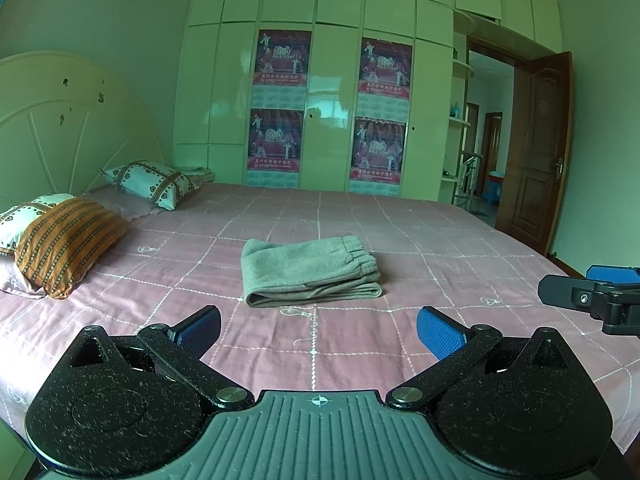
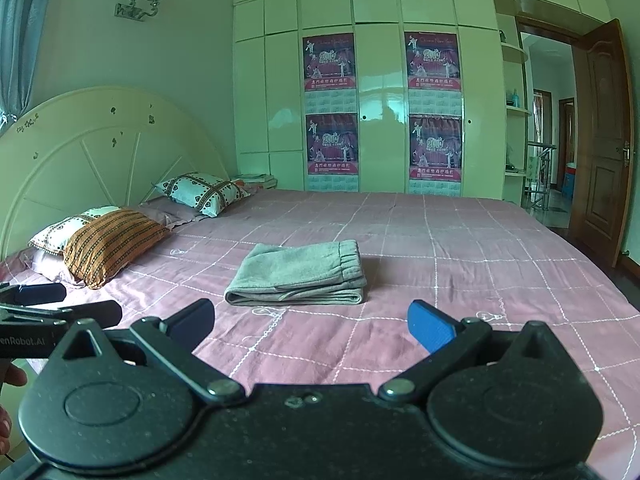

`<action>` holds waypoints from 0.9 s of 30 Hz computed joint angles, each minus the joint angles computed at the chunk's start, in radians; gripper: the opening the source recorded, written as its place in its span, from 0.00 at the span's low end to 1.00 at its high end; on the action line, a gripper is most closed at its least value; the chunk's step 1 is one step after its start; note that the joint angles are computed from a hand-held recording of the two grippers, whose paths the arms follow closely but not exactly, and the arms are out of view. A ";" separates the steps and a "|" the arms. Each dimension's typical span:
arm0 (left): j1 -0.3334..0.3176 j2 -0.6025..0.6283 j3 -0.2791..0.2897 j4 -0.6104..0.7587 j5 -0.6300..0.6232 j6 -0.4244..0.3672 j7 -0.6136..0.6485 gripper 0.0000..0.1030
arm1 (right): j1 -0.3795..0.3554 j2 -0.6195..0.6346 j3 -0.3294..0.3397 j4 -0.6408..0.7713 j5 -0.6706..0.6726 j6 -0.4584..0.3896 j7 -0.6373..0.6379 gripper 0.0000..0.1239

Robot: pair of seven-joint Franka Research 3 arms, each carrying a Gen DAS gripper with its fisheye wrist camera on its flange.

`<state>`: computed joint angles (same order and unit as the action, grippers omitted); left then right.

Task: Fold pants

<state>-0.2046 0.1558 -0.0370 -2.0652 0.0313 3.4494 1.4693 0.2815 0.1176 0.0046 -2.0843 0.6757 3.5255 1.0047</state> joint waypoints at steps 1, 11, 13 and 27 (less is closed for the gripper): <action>0.003 0.000 -0.002 0.001 0.003 0.000 -0.002 1.00 | 0.001 0.001 0.000 0.001 0.002 0.001 -0.001 0.78; 0.077 0.005 -0.051 -0.002 0.116 0.023 -0.094 1.00 | 0.006 0.000 -0.002 0.004 0.011 -0.004 -0.013 0.78; 0.109 0.006 -0.076 -0.002 0.162 0.028 -0.128 1.00 | 0.003 0.000 0.000 0.003 0.002 -0.006 -0.007 0.78; -0.001 -0.005 -0.017 -0.024 -0.084 0.081 0.103 1.00 | 0.031 -0.001 -0.017 0.019 0.086 -0.012 -0.094 0.78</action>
